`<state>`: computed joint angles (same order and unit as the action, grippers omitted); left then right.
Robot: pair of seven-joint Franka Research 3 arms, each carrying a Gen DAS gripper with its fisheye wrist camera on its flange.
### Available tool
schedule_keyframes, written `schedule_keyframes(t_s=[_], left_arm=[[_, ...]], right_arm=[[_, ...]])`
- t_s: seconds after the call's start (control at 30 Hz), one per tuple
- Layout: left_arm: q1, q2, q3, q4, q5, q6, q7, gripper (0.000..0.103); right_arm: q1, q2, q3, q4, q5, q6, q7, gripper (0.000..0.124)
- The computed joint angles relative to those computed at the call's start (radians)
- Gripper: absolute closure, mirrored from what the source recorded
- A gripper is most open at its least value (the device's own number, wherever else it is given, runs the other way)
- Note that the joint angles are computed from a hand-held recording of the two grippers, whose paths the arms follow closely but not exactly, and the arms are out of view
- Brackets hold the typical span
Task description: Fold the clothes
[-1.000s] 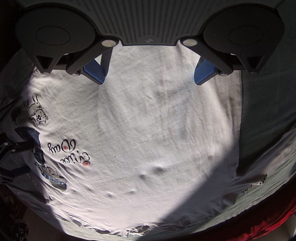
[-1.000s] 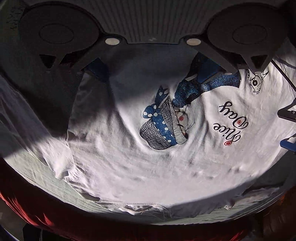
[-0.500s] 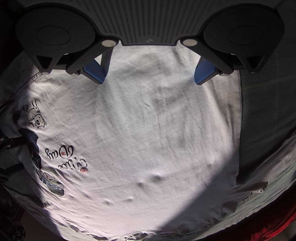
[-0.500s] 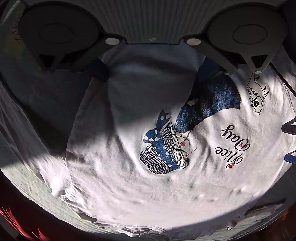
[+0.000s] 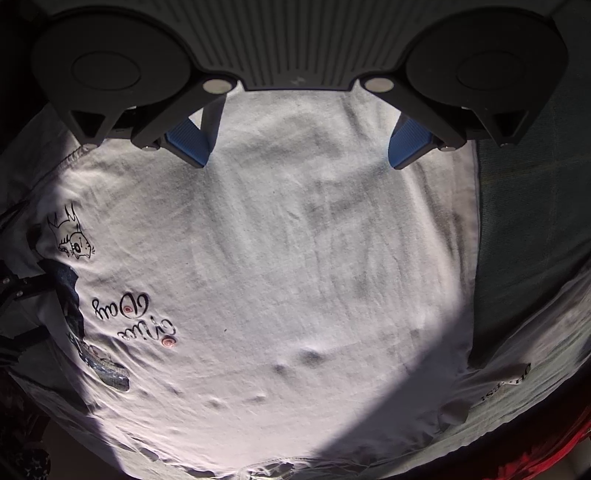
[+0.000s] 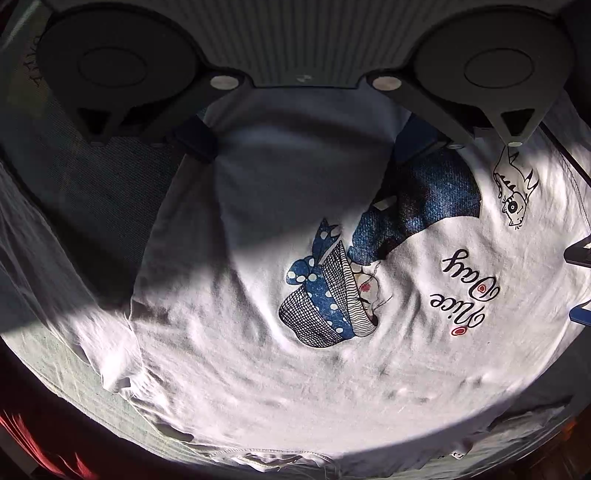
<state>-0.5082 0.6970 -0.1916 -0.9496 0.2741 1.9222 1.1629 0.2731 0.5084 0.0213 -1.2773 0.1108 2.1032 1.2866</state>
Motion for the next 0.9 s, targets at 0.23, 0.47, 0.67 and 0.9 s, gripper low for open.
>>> schedule_keyframes(t_s=[0.23, 0.47, 0.67, 0.9], left_arm=[[-0.019, 0.026, -0.016, 0.041, 0.033, 0.068, 0.147, 0.001], [0.004, -0.083, -0.017, -0.175, -0.016, 0.166, 0.055, 0.001], [0.031, -0.133, -0.030, -0.237, -0.008, 0.202, 0.036, 0.001], [0.054, -0.208, -0.043, -0.367, -0.006, 0.226, 0.005, 0.001]], right_arm=[[-0.002, -0.035, 0.003, -0.068, 0.009, 0.064, -0.007, 0.021], [0.007, -0.013, -0.003, -0.012, -0.010, 0.005, 0.012, 0.021], [0.001, -0.037, 0.026, -0.011, 0.031, -0.030, -0.029, 0.021], [0.041, -0.096, 0.029, -0.094, 0.007, -0.110, -0.072, 0.021]])
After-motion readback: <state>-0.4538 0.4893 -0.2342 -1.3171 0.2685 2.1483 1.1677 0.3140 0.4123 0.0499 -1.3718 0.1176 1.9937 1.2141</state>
